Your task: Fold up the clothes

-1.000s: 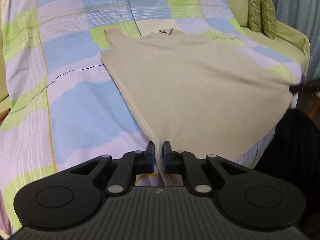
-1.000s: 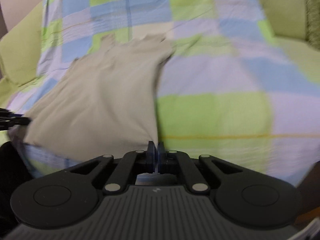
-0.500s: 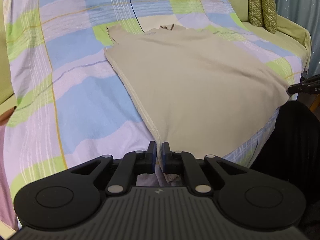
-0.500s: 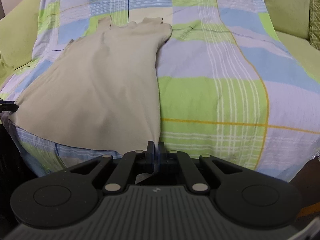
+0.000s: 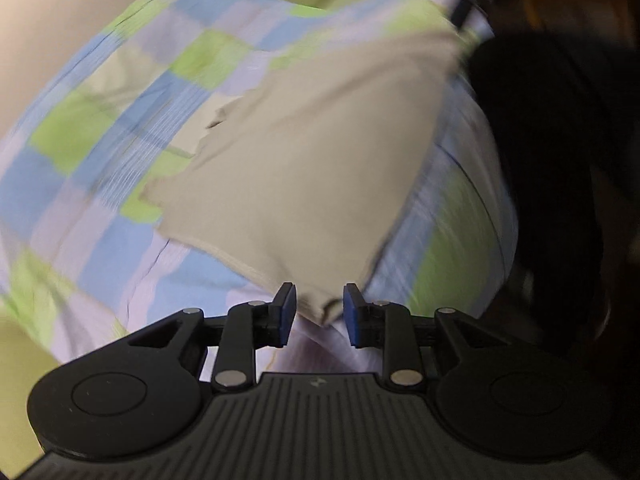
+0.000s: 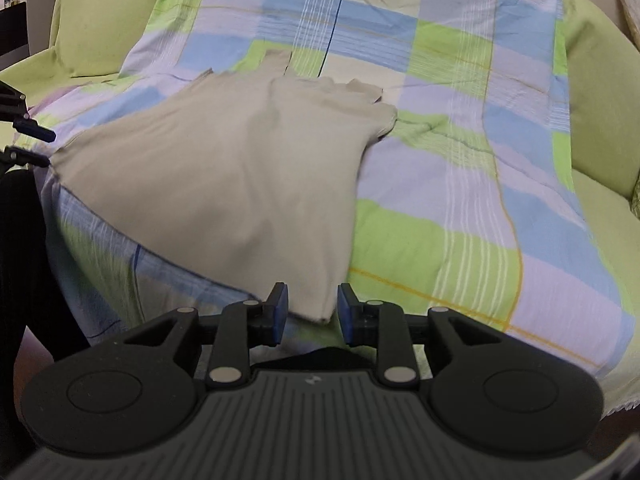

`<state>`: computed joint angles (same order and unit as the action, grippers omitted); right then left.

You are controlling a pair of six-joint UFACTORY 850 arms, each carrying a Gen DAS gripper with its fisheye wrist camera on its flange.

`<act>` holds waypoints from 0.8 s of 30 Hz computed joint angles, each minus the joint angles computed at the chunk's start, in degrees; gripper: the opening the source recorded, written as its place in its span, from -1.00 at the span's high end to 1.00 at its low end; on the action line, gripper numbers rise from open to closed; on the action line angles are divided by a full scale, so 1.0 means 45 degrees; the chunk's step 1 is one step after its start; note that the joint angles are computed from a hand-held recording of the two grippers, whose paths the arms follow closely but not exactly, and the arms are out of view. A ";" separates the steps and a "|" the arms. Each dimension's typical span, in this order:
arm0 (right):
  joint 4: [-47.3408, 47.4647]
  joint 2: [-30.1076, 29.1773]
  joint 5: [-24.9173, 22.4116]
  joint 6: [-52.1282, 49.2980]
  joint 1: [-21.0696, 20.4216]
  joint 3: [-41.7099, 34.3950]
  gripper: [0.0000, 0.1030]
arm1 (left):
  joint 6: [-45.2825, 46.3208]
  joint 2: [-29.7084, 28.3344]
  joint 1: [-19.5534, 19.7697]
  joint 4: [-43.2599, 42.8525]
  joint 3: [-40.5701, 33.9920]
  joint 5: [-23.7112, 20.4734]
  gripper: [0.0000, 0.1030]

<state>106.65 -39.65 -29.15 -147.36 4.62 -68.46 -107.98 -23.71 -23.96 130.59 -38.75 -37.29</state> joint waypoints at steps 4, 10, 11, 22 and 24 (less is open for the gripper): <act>0.0215 0.0076 -0.0127 -0.0196 0.0048 0.0131 0.44 | 0.1712 -0.0993 -0.0436 -0.0490 -0.0302 -0.1484 0.10; 0.0233 0.0168 -0.0218 -0.0346 -0.0017 0.0238 0.33 | 0.3799 -0.2114 -0.0773 -0.0745 -0.0689 -0.2914 0.06; 0.0244 0.0187 -0.0236 -0.0381 -0.0030 0.0262 0.33 | 0.3648 -0.2047 -0.0740 -0.0744 -0.0711 -0.2745 0.30; -0.0709 0.0082 -0.2248 -0.3075 0.0544 0.0584 0.21 | -0.3147 0.0188 0.0819 0.1325 -0.1035 0.0954 1.00; -0.0679 -0.0057 -0.2724 -0.3730 0.0861 0.0525 0.15 | -0.4480 0.0492 0.1178 0.2056 -0.1150 0.1401 1.00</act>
